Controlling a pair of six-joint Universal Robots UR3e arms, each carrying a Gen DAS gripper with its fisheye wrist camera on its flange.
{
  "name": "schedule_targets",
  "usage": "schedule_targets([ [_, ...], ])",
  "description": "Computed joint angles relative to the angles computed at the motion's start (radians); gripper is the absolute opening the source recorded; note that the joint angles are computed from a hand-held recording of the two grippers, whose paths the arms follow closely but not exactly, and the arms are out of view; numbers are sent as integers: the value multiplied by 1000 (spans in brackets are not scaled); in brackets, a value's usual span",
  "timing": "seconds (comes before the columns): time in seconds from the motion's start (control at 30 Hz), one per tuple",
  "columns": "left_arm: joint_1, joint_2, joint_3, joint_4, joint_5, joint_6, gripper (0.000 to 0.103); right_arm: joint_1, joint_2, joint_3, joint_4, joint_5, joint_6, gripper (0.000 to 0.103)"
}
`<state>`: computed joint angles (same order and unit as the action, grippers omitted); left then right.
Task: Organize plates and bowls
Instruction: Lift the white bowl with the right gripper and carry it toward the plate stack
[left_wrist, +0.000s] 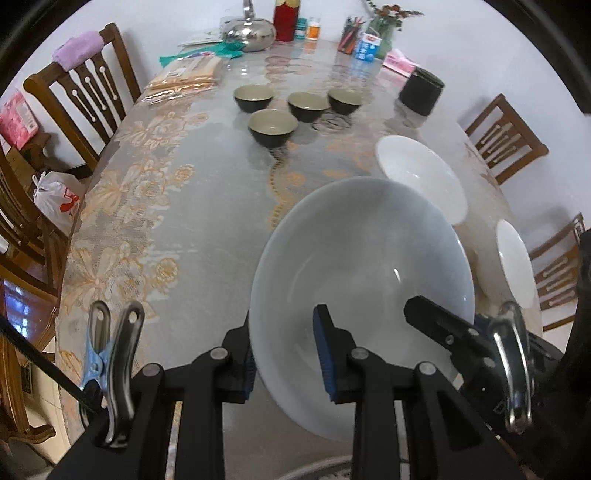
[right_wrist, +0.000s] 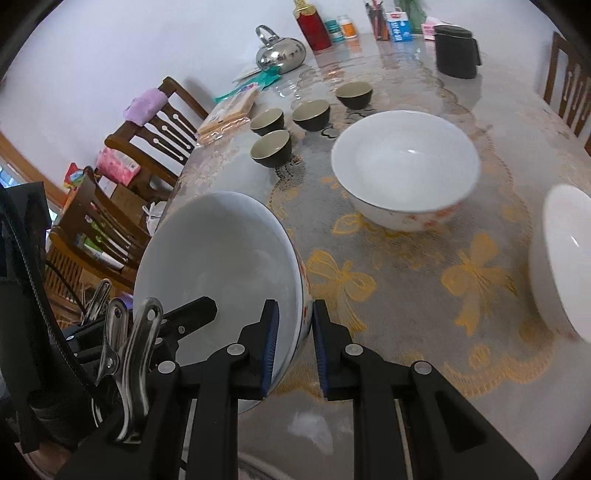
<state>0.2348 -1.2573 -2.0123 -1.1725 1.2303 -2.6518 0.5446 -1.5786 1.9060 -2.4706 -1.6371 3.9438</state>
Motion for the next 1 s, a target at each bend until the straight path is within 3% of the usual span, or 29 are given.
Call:
schedule_targets([
  [0.3,-35,201,-41,-181,-48,53,29,111,-192,66,157,-137,155,20],
  [0.7,-154,476,-66,-459,-64,121,29,366,-402,71,503,-328,529,20],
  [0.9,-281,546,-116,-493,-20,39,29,467,-489,94,631,-342,665,20],
  [1.0,-398,541,-146,-426,21,-69,29,493,-543,124,663,-333,695,20],
])
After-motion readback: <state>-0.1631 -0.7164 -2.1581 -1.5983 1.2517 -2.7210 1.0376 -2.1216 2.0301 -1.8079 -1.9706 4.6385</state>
